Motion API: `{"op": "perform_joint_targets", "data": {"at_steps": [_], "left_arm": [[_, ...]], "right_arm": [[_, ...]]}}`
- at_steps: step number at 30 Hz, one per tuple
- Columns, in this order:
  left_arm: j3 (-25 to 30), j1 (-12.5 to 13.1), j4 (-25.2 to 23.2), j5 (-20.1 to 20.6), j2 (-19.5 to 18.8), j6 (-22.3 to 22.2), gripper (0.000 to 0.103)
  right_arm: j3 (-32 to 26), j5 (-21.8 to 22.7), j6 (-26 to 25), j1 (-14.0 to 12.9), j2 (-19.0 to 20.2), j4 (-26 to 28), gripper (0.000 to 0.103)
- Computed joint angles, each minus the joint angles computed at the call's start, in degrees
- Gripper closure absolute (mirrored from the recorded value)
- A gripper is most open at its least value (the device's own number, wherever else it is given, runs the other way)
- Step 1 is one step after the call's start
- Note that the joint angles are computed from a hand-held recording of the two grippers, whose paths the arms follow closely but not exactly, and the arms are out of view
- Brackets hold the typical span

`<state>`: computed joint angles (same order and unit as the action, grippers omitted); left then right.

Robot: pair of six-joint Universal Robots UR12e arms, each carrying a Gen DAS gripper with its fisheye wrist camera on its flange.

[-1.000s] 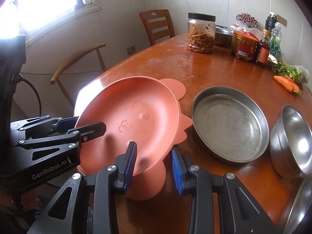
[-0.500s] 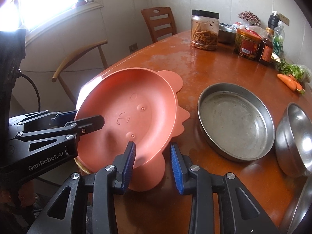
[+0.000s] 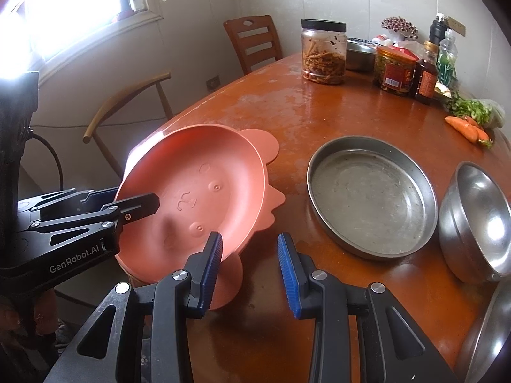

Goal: Organize plates and bowls
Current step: 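Lower the orange plate onto the yellow plate and open the left gripper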

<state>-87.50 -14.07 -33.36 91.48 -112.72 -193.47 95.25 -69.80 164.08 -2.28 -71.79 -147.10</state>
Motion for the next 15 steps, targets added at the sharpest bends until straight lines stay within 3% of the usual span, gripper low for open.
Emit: {"op": "perform_joint_targets", "data": {"at_steps": [11,15], "left_arm": [[-0.8,0.1,1.7,0.4,0.7,-0.5,0.062],[-1.4,-0.1,3.8,1.5,1.1,-1.2,0.054]], "right_arm": [[0.5,0.4,1.3,-0.9,-0.6,-1.4,0.066],[0.4,-0.2,2.5,-1.5,-0.5,-2.4,0.066]]}}
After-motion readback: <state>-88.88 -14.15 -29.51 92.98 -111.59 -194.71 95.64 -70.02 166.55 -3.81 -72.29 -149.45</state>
